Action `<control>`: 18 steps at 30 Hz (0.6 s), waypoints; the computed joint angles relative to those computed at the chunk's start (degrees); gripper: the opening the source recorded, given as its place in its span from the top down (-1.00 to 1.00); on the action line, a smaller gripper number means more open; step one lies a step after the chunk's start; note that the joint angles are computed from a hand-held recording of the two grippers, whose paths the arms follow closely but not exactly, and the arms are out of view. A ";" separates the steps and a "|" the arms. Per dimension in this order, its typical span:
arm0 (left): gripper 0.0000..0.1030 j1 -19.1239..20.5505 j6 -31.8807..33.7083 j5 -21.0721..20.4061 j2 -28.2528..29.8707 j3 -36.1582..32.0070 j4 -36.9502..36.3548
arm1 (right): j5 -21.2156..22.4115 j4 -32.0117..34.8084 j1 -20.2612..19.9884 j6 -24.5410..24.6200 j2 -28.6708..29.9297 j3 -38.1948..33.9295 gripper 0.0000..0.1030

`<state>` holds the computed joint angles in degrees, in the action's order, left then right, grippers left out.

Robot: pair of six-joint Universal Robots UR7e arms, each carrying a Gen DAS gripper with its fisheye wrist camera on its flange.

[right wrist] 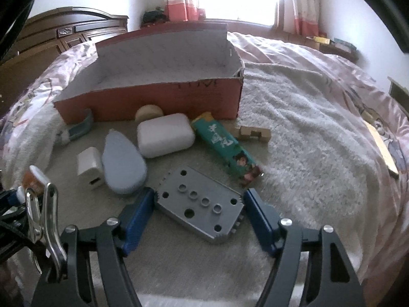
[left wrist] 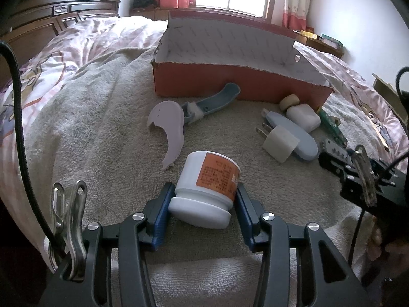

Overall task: Organize rigid objects
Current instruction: 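Grasp the grey perforated plate with the right tool while the left tool lifts the jar, then carry both items over the box while the left tool releases the jar inside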

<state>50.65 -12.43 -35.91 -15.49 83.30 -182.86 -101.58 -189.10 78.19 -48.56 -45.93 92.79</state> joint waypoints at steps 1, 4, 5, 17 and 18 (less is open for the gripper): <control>0.09 -0.08 -0.05 -0.05 0.01 0.06 -0.13 | 0.55 0.60 -0.16 0.28 -0.55 0.60 -0.47; 0.10 -0.21 -0.13 -0.50 -0.19 0.40 -0.42 | 1.98 2.44 -0.57 0.63 -1.88 1.96 -0.47; 0.10 -0.29 -0.11 -0.76 -0.29 0.57 -0.58 | 2.27 2.68 -0.62 0.56 -2.16 2.29 -0.47; 0.18 -1.29 0.62 -1.76 -0.56 1.14 -1.89 | 6.61 4.29 -0.77 -0.34 -5.26 5.47 -0.47; 0.18 -1.35 0.71 -1.68 -0.55 1.16 -2.04 | 6.83 4.39 -0.80 -0.42 -5.41 5.62 -0.47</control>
<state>49.31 -11.71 -37.58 -16.05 84.46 -184.90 -94.75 -184.71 77.39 -48.97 -51.34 98.41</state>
